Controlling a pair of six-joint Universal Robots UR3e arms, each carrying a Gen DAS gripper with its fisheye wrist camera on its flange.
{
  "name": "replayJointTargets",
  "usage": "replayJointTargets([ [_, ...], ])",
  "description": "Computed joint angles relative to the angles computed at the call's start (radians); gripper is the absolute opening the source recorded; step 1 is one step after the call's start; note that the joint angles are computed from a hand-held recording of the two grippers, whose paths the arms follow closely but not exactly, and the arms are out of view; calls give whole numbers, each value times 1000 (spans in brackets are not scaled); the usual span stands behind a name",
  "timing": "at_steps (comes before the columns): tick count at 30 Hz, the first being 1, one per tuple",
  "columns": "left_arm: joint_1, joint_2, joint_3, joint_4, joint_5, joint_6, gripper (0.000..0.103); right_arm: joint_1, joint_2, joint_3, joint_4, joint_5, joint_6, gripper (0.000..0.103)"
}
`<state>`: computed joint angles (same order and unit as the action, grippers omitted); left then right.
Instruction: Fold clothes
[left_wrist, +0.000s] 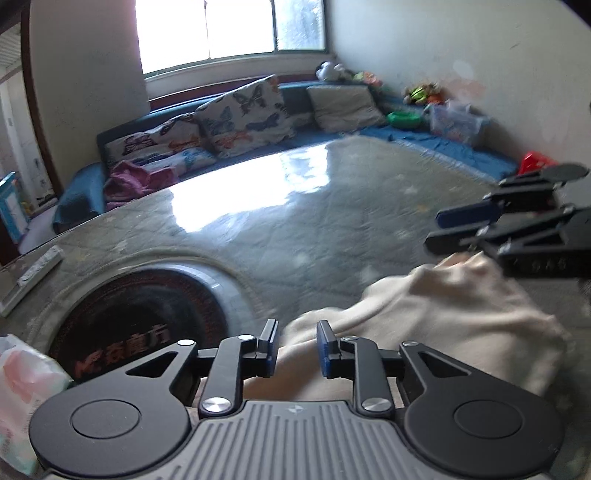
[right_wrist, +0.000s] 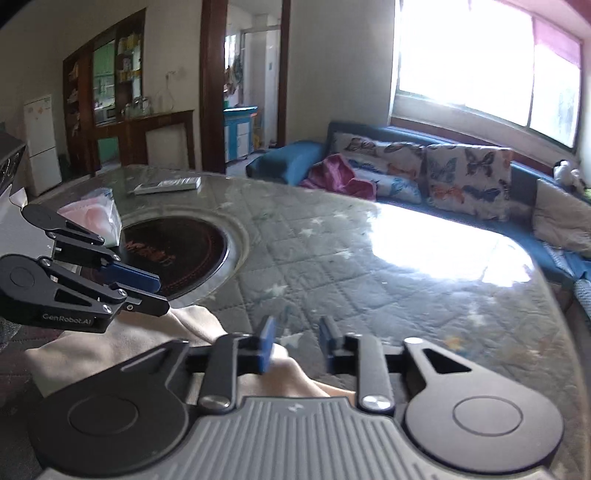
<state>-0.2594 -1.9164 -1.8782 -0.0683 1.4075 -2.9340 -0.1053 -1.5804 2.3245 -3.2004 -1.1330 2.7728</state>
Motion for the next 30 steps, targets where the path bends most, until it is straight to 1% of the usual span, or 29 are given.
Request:
replayJointTargets([
  [2,-21,4,-3,3,-16,-3,25,-24,-52,36,34,15,-17,33],
  [5,-59,-7,1,8,-21,-4,25,-31,-71,65,58,10,-32,33],
  [10,-102,-68,34,-5,20,-6,25,9,0,48,55,-31,-26,33],
  [14,-103,-87,37,-3,26,-9,26,22,72,28,16,-61,-1,33],
  [16,-100,-86,40,-8,25,-9,27,11,79,24,16,-52,10,33],
  [18,-97,-83,41,-14,25,-11,32,-4,70,28,12,-43,16,33],
  [20,-95,-76,41,-18,26,-16,32,-22,42,52,-10,-30,19,34],
  [21,-94,-68,35,-16,26,-18,31,-43,15,72,-16,-5,22,35],
  [22,-94,-59,28,-13,27,-19,31,-67,-16,93,-20,23,24,41],
  [23,-93,-46,16,-7,27,-20,33,-92,-50,120,-29,48,25,53],
  [24,-93,-30,4,-4,31,-22,34,-119,-89,149,-39,70,24,61],
  [25,-92,-14,-10,1,33,-24,34,-147,-130,179,-45,99,20,72],
  [26,-91,4,-28,7,34,-28,37,-178,-172,210,-45,134,13,81],
  [27,-90,23,-49,13,36,-32,42,-211,-219,240,-39,171,5,87],
  [28,-90,43,-69,19,39,-36,44,-247,-272,270,-26,211,-5,98],
  [29,-92,62,-92,28,43,-36,45,-284,-325,296,6,255,-19,103],
  [30,-95,80,-114,38,48,-35,45,-320,-382,320,55,301,-37,103],
])
